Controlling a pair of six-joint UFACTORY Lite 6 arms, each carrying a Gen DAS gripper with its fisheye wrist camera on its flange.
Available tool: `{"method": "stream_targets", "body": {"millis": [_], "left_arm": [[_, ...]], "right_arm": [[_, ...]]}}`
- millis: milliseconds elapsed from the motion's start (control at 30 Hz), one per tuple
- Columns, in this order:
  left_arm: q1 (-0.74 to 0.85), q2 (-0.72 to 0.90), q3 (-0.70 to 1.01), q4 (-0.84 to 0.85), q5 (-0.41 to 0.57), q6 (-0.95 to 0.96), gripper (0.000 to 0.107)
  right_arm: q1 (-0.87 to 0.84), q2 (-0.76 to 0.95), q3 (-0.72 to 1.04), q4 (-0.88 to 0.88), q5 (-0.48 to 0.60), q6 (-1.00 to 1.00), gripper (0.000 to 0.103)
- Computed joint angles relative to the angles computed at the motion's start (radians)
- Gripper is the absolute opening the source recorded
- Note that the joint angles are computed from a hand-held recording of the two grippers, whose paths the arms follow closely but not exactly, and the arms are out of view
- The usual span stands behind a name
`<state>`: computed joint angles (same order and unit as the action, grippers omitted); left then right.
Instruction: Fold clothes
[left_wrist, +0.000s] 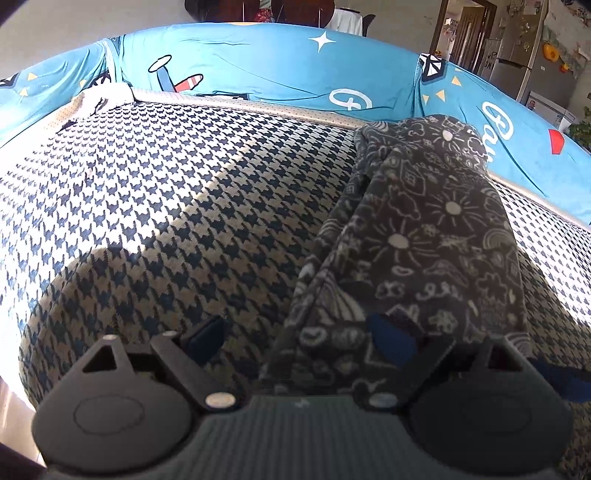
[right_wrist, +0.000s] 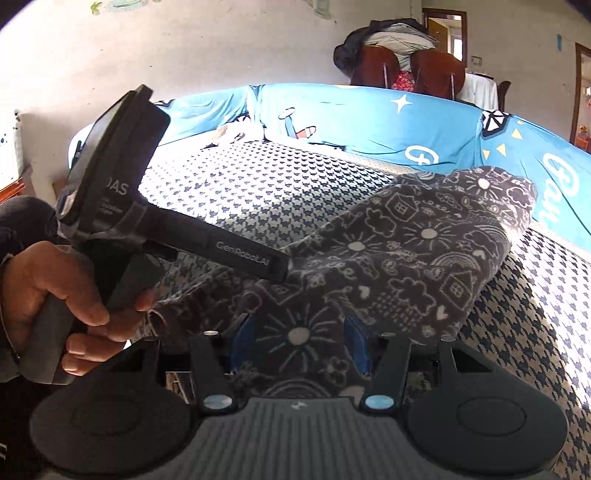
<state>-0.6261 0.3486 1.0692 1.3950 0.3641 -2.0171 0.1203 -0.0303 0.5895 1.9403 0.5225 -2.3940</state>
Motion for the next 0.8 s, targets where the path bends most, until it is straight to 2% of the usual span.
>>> {"method": "stream_targets", "body": {"millis": [200,400,500,600,800], "left_arm": [[-0.007,-0.022,-0.036,-0.031,0.026,0.007,0.092],[-0.017,-0.033,-0.059,-0.054,0.053,0.025,0.093],[-0.016,-0.057,-0.086,-0.016,0.051,-0.024,0.093],[-0.011,-0.096,-0.125,0.059,0.04,-0.108,0.093],[-0.009,-0.08,-0.109,-0.074,0.082,0.016,0.093]], "right_arm": [[0.017,-0.023,-0.048,-0.055,0.035,-0.013,0.055],[0.048,0.027,-0.046,-0.135,0.052,0.032,0.055],[0.055,0.05,-0.033,-0.21,0.073,0.092,0.055],[0.069,0.047,-0.041,-0.208,0.061,0.086,0.056],[0.043,0.023,-0.051,-0.219,0.128,0.1,0.056]]}}
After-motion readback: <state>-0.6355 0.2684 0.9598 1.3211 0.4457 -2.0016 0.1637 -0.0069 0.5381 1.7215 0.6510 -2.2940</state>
